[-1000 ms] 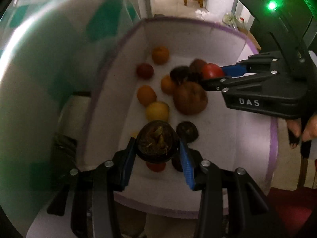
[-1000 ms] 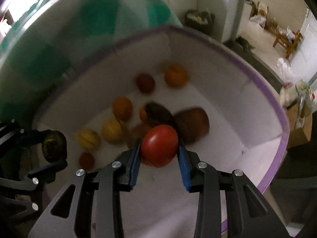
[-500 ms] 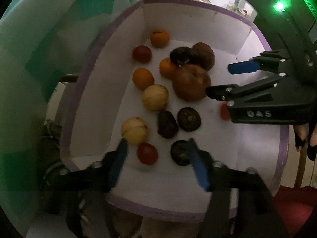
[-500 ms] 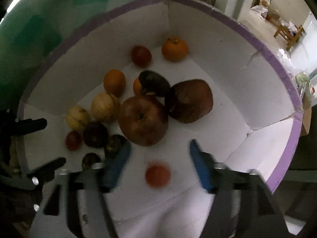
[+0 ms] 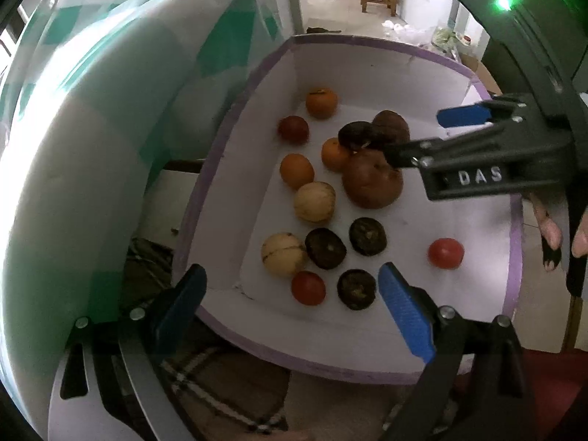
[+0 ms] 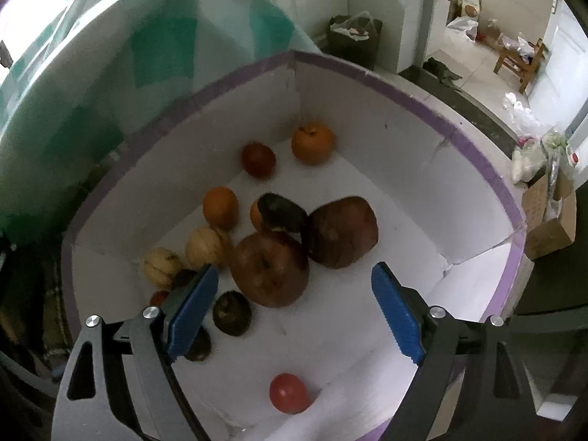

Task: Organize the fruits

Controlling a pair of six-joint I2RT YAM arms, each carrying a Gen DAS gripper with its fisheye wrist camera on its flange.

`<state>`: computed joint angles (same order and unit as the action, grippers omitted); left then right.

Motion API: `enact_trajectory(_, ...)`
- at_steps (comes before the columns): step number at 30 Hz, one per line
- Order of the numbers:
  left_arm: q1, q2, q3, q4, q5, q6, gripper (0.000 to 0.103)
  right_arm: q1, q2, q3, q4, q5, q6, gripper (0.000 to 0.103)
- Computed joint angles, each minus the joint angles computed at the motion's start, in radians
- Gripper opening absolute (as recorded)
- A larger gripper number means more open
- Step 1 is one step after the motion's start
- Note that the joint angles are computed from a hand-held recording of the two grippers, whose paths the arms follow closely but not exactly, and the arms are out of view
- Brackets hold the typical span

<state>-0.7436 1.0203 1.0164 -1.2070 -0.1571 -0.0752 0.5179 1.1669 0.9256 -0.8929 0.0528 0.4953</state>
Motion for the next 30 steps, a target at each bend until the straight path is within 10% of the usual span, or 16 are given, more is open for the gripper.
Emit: enact_trajectory(30, -0.006, -0.001, -0.012, 0.001, 0.022, 0.001, 0.094, 0.042, 0.024, -0.027, 0.056, 0.001, 0.065, 0.086)
